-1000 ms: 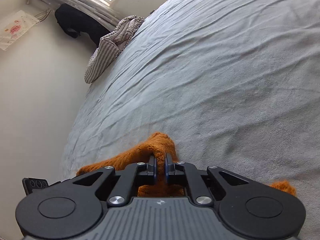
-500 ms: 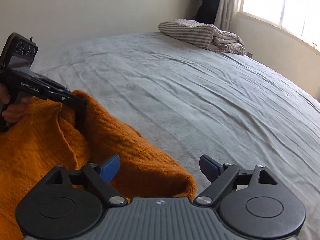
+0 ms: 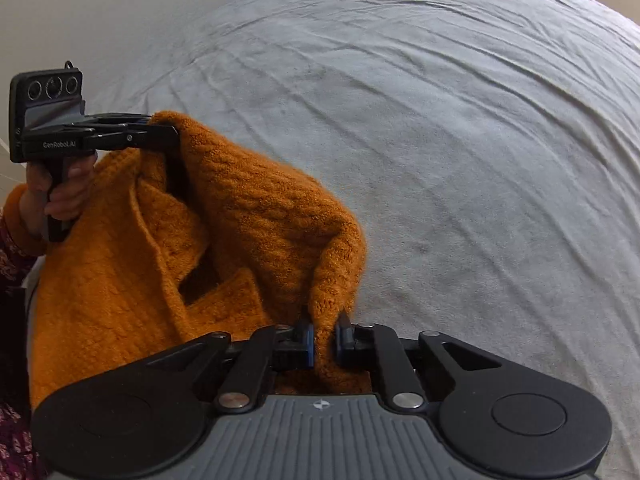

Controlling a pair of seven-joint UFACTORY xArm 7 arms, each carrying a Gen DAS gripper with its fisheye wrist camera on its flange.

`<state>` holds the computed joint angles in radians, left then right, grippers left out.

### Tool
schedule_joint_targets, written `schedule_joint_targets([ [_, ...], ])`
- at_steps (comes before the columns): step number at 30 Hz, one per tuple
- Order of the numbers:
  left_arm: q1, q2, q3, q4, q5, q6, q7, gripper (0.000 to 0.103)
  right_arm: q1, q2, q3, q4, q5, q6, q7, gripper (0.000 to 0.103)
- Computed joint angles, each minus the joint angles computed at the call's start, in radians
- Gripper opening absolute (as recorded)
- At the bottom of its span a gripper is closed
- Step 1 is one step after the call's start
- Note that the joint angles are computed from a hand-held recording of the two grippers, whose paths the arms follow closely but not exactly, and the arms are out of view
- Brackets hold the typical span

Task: Fold small clothes

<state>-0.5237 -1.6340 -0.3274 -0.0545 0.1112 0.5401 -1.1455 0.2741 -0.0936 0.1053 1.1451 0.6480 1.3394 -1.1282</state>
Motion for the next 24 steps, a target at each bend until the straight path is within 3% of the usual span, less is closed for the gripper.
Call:
schedule_joint_targets([
  [2,0.033,0.061,0.003,0.02,-0.008,0.025,-0.015,0.012,-0.015,0.021,-0.012,0.008,0.027,0.005,0.045,0.011],
  [6,0.097,0.21,0.017,0.064,-0.013,0.026,-0.013,0.018,-0.027,0.012,-0.008,-0.059,0.086,-0.124,0.119,0.01],
  [10,0.146,0.34,-0.002,0.124,-0.003,0.052,-0.001,0.042,-0.008,-0.055,-0.001,-0.154,0.12,-0.235,0.098,0.011],
  [12,0.149,0.334,-0.025,0.142,0.008,0.083,-0.002,0.05,0.005,-0.11,0.002,-0.202,0.119,-0.307,0.111,0.02],
  [14,0.135,0.285,-0.072,0.167,0.022,0.156,-0.021,0.063,0.007,-0.177,-0.008,-0.25,0.093,-0.389,0.123,0.053],
  [15,0.126,0.264,-0.093,0.18,0.028,0.189,-0.032,0.071,0.014,-0.226,-0.012,-0.286,0.085,-0.425,0.122,0.057],
  [19,0.087,0.191,-0.156,0.264,0.024,0.38,-0.082,0.084,0.035,-0.384,-0.071,-0.383,0.089,-0.491,0.125,0.07],
  [24,0.026,0.078,-0.228,0.377,-0.022,0.66,-0.126,0.098,0.034,-0.645,-0.119,-0.53,0.091,-0.554,0.264,0.085],
])
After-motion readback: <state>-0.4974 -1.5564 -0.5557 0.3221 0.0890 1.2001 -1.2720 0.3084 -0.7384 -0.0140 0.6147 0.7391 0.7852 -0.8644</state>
